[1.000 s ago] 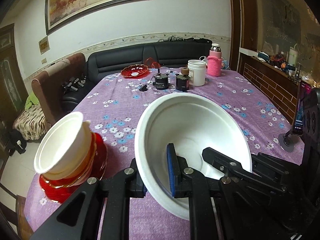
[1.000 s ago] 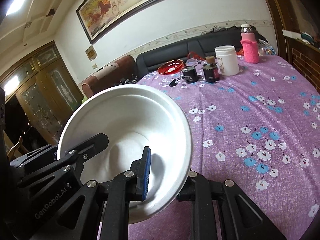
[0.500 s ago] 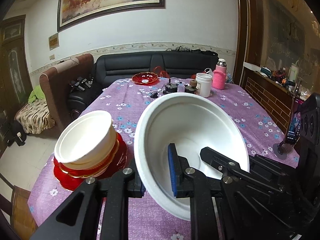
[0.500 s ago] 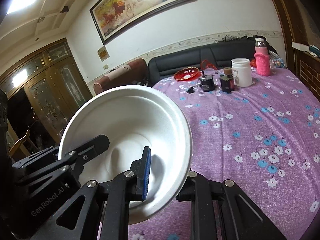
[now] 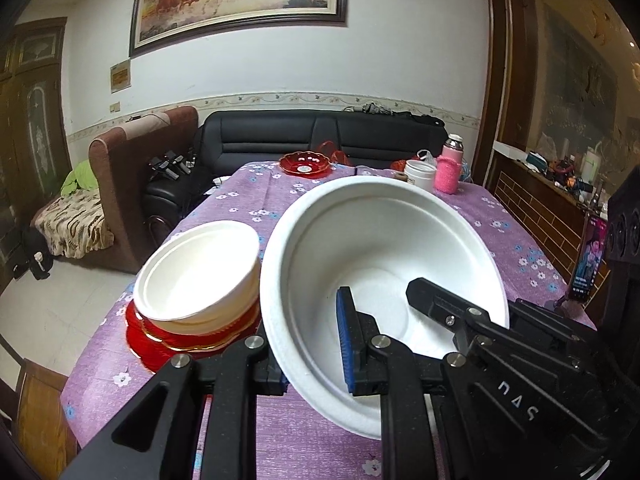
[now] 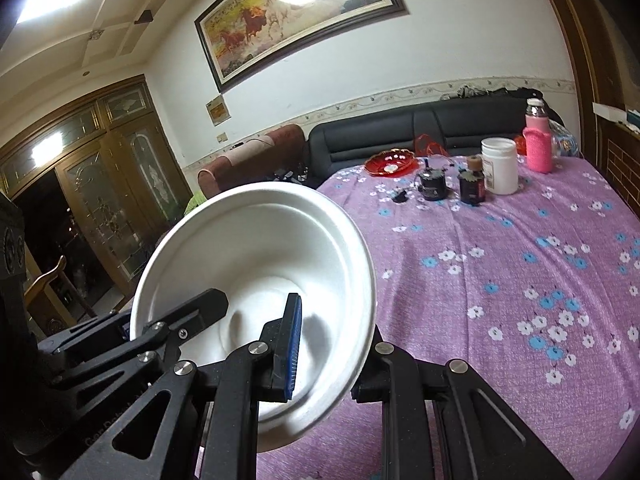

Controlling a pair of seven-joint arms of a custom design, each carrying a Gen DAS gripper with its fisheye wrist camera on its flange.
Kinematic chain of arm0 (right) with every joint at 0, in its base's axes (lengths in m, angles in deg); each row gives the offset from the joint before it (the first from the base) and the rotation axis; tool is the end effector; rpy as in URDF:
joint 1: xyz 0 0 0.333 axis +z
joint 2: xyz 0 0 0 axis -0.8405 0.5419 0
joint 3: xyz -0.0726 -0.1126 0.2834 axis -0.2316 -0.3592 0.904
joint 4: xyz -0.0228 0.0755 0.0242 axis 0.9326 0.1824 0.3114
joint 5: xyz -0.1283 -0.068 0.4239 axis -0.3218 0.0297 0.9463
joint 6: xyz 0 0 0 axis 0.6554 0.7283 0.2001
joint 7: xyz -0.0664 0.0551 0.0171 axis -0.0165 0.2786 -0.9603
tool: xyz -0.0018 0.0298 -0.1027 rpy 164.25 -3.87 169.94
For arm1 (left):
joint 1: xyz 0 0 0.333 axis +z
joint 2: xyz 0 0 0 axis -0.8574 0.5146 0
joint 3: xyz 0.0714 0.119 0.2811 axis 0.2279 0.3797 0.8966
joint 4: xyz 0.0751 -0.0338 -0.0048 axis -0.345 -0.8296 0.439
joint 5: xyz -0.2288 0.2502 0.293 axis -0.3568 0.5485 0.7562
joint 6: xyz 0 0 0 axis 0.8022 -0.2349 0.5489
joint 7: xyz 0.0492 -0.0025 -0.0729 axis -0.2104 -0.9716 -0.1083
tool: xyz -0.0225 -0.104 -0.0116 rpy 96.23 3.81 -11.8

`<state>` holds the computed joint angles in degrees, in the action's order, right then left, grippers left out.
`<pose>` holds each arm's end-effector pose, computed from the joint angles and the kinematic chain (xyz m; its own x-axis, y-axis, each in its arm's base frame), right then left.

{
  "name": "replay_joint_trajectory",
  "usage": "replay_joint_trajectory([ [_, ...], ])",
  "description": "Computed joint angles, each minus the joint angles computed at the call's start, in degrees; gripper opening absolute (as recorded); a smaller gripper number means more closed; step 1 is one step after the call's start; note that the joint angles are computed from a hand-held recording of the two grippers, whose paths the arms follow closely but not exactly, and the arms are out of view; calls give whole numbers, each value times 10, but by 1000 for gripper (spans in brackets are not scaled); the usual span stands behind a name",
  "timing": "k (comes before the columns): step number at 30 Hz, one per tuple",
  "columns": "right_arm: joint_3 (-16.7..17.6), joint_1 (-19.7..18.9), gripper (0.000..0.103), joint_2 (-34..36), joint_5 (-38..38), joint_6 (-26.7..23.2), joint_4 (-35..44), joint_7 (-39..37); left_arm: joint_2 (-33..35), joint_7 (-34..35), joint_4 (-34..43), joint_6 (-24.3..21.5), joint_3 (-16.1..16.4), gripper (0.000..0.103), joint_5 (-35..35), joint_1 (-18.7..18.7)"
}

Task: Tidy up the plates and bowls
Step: 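Carry the small white bowl toward the red plate stack, then lower the small white bowl into the stacked bowls and open the right gripper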

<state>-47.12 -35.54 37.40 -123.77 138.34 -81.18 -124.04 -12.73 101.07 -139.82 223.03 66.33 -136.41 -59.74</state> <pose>0.6237 0.3043 0.4460 -0.0837 -0.9451 -0.3160 -0.4369 0.3198 -0.8408 0.6965 -0.1455 0.4678 -0.5173 -0.8544 0.0488 -0.4859 0.2462 -0.8386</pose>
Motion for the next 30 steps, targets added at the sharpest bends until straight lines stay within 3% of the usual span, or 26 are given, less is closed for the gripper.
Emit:
replay_joint_trajectory([
  [20, -27, 40, 21, 72, 81, 17, 103, -111, 12, -31, 20, 14, 6, 21, 6, 24],
  [26, -31, 48, 21, 109, 159, 23, 161, -226, 23, -54, 41, 26, 11, 21, 17, 30],
  [30, -14, 33, 21, 154, 258, 32, 223, -354, 42, -100, 74, 30, 22, 22, 65, 30],
])
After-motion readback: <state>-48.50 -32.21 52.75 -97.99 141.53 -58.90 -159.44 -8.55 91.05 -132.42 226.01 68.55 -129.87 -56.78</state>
